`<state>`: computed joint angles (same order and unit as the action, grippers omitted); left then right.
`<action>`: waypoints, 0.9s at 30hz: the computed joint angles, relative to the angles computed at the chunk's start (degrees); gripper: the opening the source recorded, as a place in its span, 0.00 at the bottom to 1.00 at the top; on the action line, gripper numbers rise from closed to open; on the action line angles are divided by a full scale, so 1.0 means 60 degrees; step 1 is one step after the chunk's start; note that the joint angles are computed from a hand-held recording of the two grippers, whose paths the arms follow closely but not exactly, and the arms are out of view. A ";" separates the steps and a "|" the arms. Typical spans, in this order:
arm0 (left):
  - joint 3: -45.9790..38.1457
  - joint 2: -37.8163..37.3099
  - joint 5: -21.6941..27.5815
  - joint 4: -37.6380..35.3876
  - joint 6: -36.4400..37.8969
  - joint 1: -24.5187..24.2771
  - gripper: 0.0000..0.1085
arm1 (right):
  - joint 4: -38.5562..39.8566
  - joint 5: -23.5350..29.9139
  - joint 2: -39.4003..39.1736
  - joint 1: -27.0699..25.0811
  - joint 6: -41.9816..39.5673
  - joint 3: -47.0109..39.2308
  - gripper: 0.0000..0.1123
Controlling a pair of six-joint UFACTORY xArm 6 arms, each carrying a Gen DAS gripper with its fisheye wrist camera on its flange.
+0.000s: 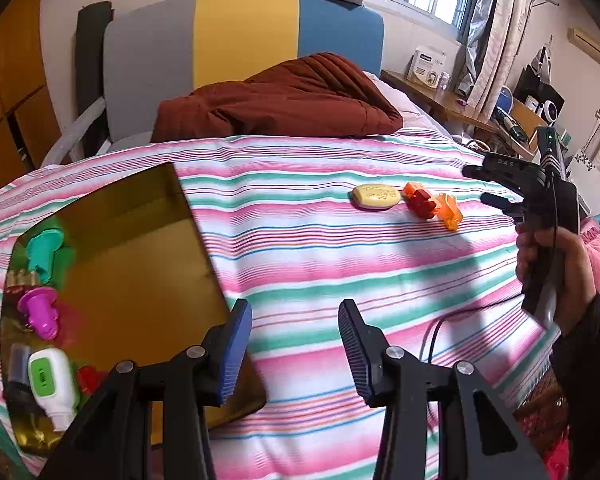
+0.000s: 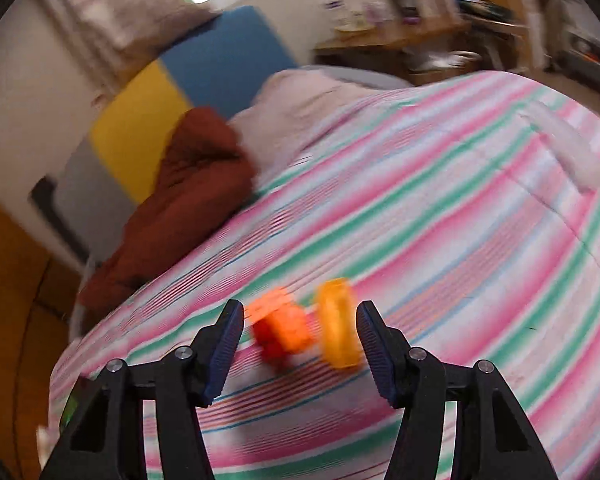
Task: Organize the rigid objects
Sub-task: 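Move both grippers back toward the yellow soap and orange pieces, then grasp the yellow soap bar with the left gripper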
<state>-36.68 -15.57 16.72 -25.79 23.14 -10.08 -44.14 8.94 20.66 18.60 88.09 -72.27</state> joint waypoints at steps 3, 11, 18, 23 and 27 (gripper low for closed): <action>-0.0448 0.0505 0.0159 0.0005 -0.0196 -0.0175 0.42 | 0.1278 0.0332 0.0304 0.0225 -0.1458 -0.0315 0.54; -0.2081 0.2384 0.0674 0.0666 -0.1258 -0.0430 0.60 | 0.1799 0.0917 -0.0012 0.0124 -0.0955 0.0194 0.54; -0.4252 0.4517 0.0616 0.2783 -0.1944 -0.0948 0.61 | 0.2898 0.0416 -0.0169 0.0011 -0.1337 0.0671 0.54; -0.5698 0.5747 0.0520 0.2661 -0.0527 -0.1446 0.72 | 0.3048 0.0113 -0.0264 -0.0069 -0.1141 0.0880 0.55; -0.6787 0.6644 0.0655 0.2895 0.0341 -0.1767 0.75 | 0.3449 -0.0322 -0.0299 -0.0169 -0.1088 0.1113 0.55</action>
